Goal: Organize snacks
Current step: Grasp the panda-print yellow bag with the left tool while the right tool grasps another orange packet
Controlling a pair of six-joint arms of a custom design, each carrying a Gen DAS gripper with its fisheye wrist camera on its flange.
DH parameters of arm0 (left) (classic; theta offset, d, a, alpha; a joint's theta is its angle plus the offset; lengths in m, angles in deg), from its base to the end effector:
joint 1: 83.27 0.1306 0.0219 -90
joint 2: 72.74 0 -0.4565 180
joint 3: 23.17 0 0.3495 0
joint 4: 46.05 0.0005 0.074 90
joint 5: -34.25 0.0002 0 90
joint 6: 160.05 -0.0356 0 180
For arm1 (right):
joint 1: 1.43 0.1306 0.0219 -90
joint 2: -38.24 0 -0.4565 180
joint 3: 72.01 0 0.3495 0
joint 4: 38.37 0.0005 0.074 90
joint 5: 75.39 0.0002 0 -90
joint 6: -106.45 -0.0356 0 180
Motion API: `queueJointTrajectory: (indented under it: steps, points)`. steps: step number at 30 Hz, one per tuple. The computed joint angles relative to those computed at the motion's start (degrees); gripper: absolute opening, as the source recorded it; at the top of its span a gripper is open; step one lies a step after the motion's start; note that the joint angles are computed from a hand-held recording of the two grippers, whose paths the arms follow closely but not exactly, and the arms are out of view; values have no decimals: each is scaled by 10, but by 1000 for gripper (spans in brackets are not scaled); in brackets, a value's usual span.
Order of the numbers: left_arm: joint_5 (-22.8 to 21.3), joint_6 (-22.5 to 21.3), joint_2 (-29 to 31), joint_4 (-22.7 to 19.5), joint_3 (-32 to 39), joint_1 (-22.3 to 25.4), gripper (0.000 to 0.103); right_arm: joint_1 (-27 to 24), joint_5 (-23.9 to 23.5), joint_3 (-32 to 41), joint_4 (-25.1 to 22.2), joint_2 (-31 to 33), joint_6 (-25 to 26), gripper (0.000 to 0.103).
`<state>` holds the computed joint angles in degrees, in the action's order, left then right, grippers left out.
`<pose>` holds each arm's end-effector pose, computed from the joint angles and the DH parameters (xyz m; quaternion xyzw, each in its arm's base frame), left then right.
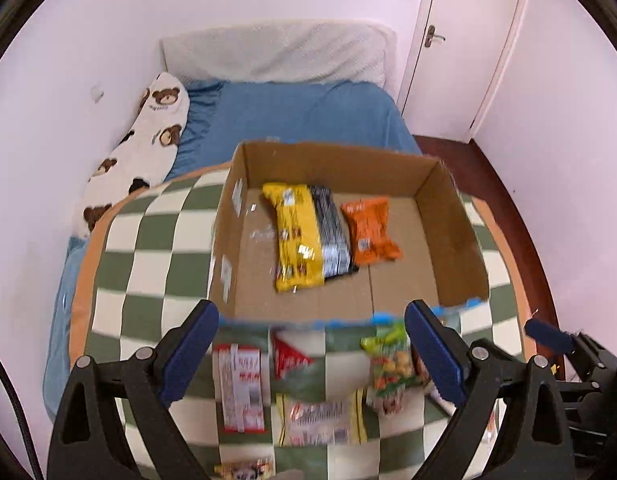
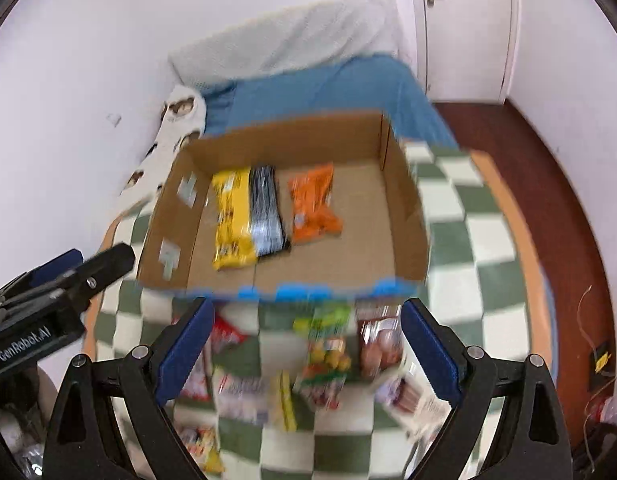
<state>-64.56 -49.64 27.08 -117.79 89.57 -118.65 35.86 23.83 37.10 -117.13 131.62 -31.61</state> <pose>0.4079 -0.2836 0.5650 0.1046 0.9549 -0.0600 0.2714 0.3495 0.2583 0.5837 0.1096 0.9632 0.1001 0.2239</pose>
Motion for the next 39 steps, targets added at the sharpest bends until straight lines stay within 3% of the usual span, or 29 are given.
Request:
queueJointTrajectory:
  steps: [7, 13, 19, 23, 26, 27, 29, 32, 34, 35, 39]
  points:
    - [-40, 56, -48, -42, -131, -24, 95, 15, -127, -130, 2, -48, -24, 96]
    - [-22, 127, -75, -84, -274, -31, 95, 28, -212, -254, 7, -99, -51, 96]
    - [27, 182, -98, -67, -391, -25, 95, 78, -257, -356, 16, -113, -80, 96]
    - [61, 185, -95, -41, -431, -9, 95, 111, -285, -401, 27, -110, -111, 96]
    - [84, 171, -88, -18, -441, 8, 95, 125, -313, -439, 64, -112, -155, 95]
    - [88, 164, -85, -11, -443, 10, 95, 130, -313, -442, 67, -109, -161, 92]
    - [92, 149, -76, -1, -444, 16, 95, 137, -309, -445, 72, -102, -168, 71]
    - [93, 125, -56, 18, -442, 26, 95, 144, -296, -443, 78, -95, -175, 65]
    - [104, 119, -45, 40, -446, 35, 86, 144, -284, -434, 79, -91, -170, 61]
    - [107, 118, -40, 47, -448, 37, 70, 143, -277, -429, 80, -91, -170, 57]
    - [102, 116, -31, 64, -446, 26, 60, 138, -255, -414, 86, -84, -161, 55]
